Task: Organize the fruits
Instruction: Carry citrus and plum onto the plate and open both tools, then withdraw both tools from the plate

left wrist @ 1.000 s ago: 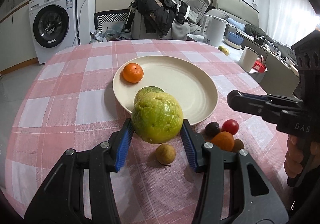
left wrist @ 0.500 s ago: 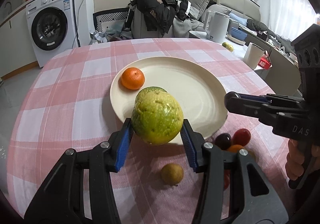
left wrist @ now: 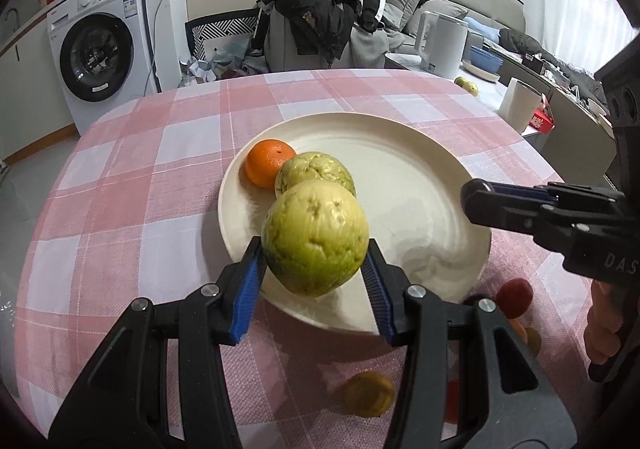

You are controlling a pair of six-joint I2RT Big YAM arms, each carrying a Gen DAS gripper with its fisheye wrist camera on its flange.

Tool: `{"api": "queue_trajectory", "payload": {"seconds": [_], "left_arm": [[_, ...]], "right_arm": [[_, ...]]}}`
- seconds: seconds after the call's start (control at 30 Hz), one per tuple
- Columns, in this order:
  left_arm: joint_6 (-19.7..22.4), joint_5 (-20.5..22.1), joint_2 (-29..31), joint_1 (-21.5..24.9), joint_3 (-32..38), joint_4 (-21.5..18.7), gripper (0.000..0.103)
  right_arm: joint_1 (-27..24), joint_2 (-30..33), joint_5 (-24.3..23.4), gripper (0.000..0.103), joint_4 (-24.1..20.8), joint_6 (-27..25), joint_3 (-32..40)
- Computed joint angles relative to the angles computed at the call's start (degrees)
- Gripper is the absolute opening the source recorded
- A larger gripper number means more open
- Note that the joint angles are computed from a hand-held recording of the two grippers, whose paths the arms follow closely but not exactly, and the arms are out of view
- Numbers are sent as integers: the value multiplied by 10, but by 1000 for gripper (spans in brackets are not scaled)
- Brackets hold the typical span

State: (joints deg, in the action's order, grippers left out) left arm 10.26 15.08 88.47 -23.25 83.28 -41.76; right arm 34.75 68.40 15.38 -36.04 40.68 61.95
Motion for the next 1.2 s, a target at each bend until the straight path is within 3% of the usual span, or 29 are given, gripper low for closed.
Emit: {"api": "queue_trajectory", "payload": {"seconds": [0.4,0.5,0.53,0.63,0.7,0.77,0.83,0.87,0.9,0.97,1.2], "left_arm": [[13,3,5,0,3,-2,46],[18,-8,-8,-1,-11,11,48],[18,-5,-15,0,-18,16,52],[10,-1,-36,5,-34,26,64],[6,1,-53,9,-47,33,72],[2,3,-73,13,-61,37,87],[-4,6,-94,19,-78,43,92],[-6,7,-104,22,-86,42,101],[-12,9,-117,26,-95,44,102],[-17,16,-135,31,-109,45,102],[-15,22,-186,47,-145,33,102]], "right_arm": [[-21,13,-10,24,-10,7,7],[-19,5,0,39,-3,22,0],[-16,-1,10,48,0,26,-4],[-5,-17,40,53,-4,34,-10],[1,-27,49,63,-13,36,-13],[9,-39,58,84,-18,38,-19],[19,-50,63,92,-30,40,-22],[24,-54,67,94,-35,41,-23],[32,-57,77,96,-48,44,-22],[42,-60,90,103,-62,46,-22],[81,-67,123,103,-98,48,-24]]}}
